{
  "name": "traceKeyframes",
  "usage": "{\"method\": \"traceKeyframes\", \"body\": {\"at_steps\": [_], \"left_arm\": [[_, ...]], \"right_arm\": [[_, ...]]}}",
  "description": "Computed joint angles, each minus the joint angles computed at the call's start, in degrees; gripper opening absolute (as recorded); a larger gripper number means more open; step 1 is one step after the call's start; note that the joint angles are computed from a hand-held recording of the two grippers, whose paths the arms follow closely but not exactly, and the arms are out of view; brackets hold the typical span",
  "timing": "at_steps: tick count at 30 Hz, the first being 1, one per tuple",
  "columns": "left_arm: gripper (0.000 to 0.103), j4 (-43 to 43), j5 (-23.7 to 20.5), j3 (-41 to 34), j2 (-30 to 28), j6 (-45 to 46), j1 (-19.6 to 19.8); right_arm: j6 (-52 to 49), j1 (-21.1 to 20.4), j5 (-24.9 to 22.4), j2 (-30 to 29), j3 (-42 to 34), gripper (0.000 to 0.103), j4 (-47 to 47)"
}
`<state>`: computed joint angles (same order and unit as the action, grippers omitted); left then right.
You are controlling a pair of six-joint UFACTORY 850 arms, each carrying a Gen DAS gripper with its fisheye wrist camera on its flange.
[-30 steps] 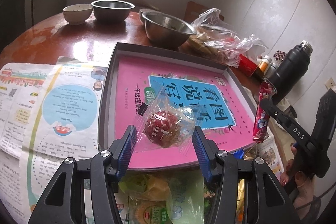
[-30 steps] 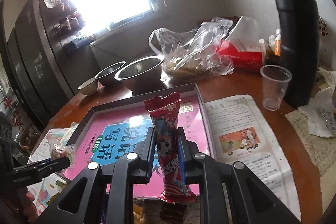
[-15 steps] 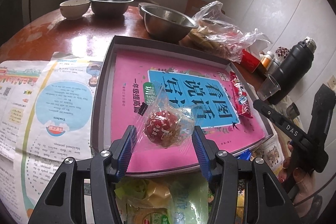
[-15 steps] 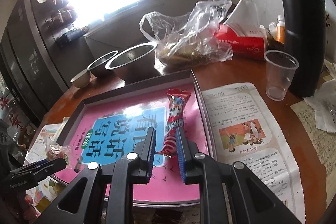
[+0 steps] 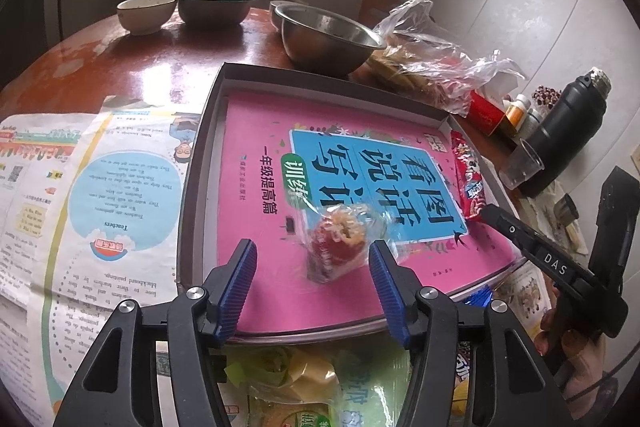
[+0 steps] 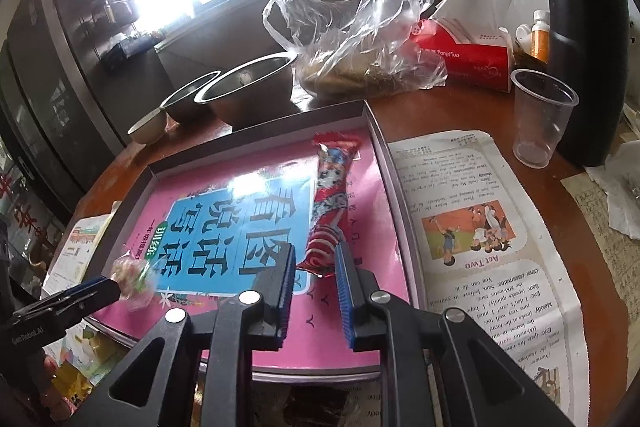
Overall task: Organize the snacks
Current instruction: 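Carry red candy into the box with left tool while right tool releases candy stick inside, then open the left tool and withdraw both tools from the box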
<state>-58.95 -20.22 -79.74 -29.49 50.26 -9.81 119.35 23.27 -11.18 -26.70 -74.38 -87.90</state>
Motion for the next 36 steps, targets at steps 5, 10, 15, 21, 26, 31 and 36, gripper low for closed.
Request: {"method": "traceKeyframes", "body": {"at_steps": [5, 10, 15, 21, 26, 31, 36], "left_arm": [[0.067, 0.57, 0.27, 0.28, 0.4, -0.3, -0.08], [0.067, -0.19, 0.7, 0.94, 1.15, 0.59, 0.0], [0.068, -1.12, 1.02, 1.83, 2.14, 1.71, 0.22], [0.075, -3.19, 1.15, 2.83, 3.45, 3.73, 0.66], [0.076, -5.17, 1.39, 4.05, 4.89, 5.77, 1.16], [0.076, -6.75, 1.16, 5.05, 6.13, 7.61, 1.81], [0.076, -7.25, 1.06, 6.14, 7.25, 8.71, 2.37]], "right_arm": [[-3.3, 0.49, -1.19, 0.06, -0.11, 0.026, 2.53], [-2.95, 0.97, -2.41, 0.53, 0.23, 0.035, 1.84], [-0.7, 1.18, -2.83, 1.18, 0.85, 0.045, -0.33], [3.06, 1.53, -3.49, 2.21, 1.85, 0.052, -3.76], [6.14, 1.71, -3.87, 3.12, 2.71, 0.056, -6.78], [8.59, 1.89, -4.02, 3.77, 3.42, 0.058, -9.03], [10.51, 2.11, -4.22, 4.5, 4.14, 0.061, -10.97]]}}
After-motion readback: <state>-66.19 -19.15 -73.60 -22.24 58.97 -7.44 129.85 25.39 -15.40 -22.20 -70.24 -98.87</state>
